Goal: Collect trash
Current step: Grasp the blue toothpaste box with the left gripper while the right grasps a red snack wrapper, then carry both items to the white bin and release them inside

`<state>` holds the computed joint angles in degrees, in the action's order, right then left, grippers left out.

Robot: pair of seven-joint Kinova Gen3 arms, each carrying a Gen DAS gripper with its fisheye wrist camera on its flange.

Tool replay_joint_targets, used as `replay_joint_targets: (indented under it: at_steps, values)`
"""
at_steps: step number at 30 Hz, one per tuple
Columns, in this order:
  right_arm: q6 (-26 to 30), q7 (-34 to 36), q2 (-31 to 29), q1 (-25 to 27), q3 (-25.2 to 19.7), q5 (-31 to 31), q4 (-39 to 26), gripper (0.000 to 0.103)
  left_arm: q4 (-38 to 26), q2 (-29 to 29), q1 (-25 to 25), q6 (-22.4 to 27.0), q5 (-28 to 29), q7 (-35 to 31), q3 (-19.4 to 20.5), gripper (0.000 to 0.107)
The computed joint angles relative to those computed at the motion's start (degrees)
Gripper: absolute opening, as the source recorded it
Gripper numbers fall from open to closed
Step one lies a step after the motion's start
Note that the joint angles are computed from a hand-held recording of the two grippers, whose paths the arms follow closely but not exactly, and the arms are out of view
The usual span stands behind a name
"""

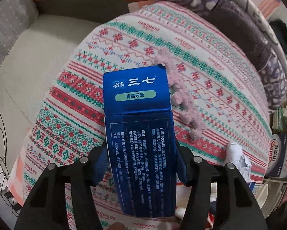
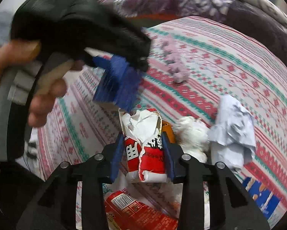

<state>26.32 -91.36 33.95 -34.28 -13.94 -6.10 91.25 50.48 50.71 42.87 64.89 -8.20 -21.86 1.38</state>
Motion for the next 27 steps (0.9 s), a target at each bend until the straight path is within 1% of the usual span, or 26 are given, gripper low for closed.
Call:
replay_joint_targets:
  at_steps: [2, 3, 5, 6, 8, 9, 11, 12, 17, 20, 22, 24, 27]
  values:
    - [-0.58, -1.54, -0.74, -0.36, 0.85, -0.33, 0.70, 0.031, 0.91, -1.15, 0.72, -1.22, -0.79, 0.40, -0.46, 0.057]
    - [-1.39, -2.20, -1.35, -0.31, 1.00, -0.52, 1.48, 0.029, 0.27, -1.37, 1.42, -0.80, -1.61, 0.70, -0.92, 0.057]
    - [-3.39, -3.95, -3.11, -0.93, 1.92, -0.27, 3.39, 0.029, 1.21, -2.81, 2.44, -1.48, -2.90, 1.28, -1.87, 0.057]
    - [-4.44, -5.04, -4.11, -1.60, 2.65, 0.32, 4.26, 0.029, 2.43, -3.82, 2.96, -3.02, -4.35, 2.16, -1.90, 0.057]
    - [-6.88, -6.15, -6.32, -1.31, 2.65, 0.55, 6.63, 0.029, 7.38, -5.32, 4.18, -6.33, -5.37, 4.20, -2.88, 0.057]
    - [-7.74, -7.30, -7.51, -1.94, 3.36, 1.03, 7.53, 0.029, 9.07, -6.30, 4.73, -8.42, -6.39, 5.24, -3.11, 0.057]
    - [-9.72, -9.18, -8.99, -2.99, 4.86, 2.38, 9.29, 0.029, 10.00, -6.48, 5.85, -9.81, -7.98, 7.17, -3.60, 0.057]
    - [-10.59, -10.96, -10.08, -4.58, 6.60, 3.29, 10.33, 0.029, 10.14, -6.77, 6.25, -9.95, -8.61, 7.83, -3.67, 0.057]
    - [-14.86, -22.61, -13.33, -15.43, 19.88, 9.59, 15.08, 0.029, 9.69, -7.22, 9.84, -10.58, -13.18, 12.76, -5.31, 0.057]
    - [-15.68, -29.60, -14.76, -21.74, 27.84, 13.29, 17.12, 0.029, 8.09, -7.20, 13.44, -8.39, -17.44, 16.00, -6.85, 0.057]
    - [-15.98, -34.26, -15.43, -25.93, 33.15, 15.81, 18.48, 0.029, 4.71, -5.77, 15.68, -5.19, -20.44, 16.63, -7.35, 0.057]
    - [-15.79, -38.92, -16.40, -30.22, 38.46, 18.28, 19.83, 0.029, 2.39, -4.72, 17.33, -3.34, -22.63, 17.35, -7.63, 0.057]
    - [-16.99, -45.91, -16.99, -36.52, 46.42, 21.92, 22.37, 0.030, -1.70, -2.71, 19.17, -0.44, -24.84, 17.67, -7.88, 0.057]
